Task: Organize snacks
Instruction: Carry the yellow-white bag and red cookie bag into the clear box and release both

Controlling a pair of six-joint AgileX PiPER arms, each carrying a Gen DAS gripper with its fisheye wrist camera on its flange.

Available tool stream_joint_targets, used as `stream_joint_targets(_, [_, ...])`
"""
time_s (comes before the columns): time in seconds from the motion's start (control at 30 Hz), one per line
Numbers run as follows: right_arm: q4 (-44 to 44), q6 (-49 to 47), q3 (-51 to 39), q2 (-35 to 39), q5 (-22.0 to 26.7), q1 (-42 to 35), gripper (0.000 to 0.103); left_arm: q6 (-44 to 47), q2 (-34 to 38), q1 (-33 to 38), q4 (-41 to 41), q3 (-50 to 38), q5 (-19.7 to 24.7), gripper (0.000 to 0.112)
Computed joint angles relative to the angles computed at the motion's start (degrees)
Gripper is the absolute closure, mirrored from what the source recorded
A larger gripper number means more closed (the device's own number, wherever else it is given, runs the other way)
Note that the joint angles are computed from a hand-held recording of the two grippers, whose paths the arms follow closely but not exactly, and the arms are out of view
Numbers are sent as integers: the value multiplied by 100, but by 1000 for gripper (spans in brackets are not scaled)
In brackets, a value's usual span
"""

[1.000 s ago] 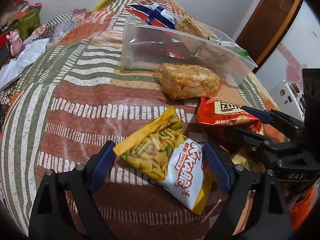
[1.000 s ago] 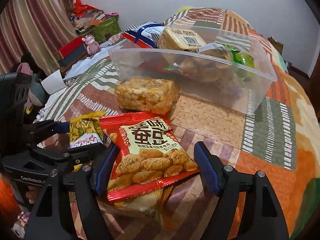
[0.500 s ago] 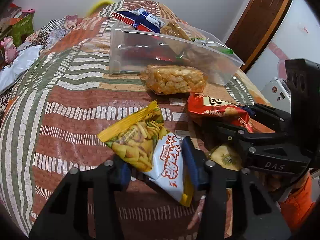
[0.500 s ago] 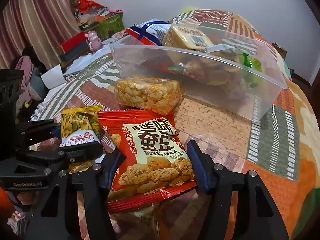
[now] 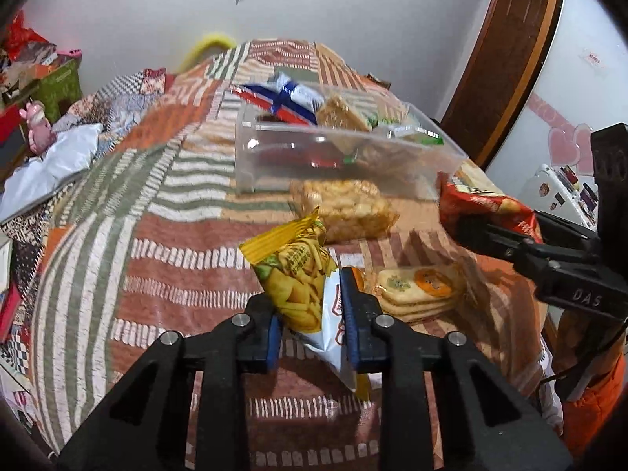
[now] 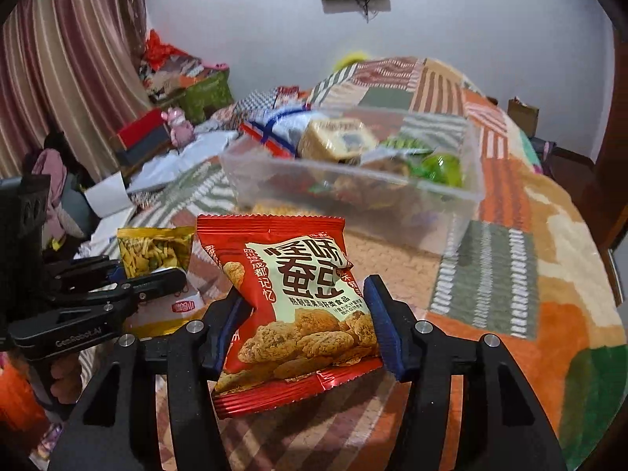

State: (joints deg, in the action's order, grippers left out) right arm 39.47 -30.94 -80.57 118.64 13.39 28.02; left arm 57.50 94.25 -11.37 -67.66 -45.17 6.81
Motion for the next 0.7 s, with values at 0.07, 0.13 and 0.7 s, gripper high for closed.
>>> stream_joint_targets(0.07, [136,-104,40,-79,-77,-19,49,-372,-49,13,372,-68,12,87])
stream_joint_targets(0.13, [124,-88,57,-138,-167,-31,49,-641,-86,17,637,-139,10,86])
stream_joint_targets(0.7, [391,-175,-501,-78,-418,-404,49,-3352,214,16,3381,-1619,213,86])
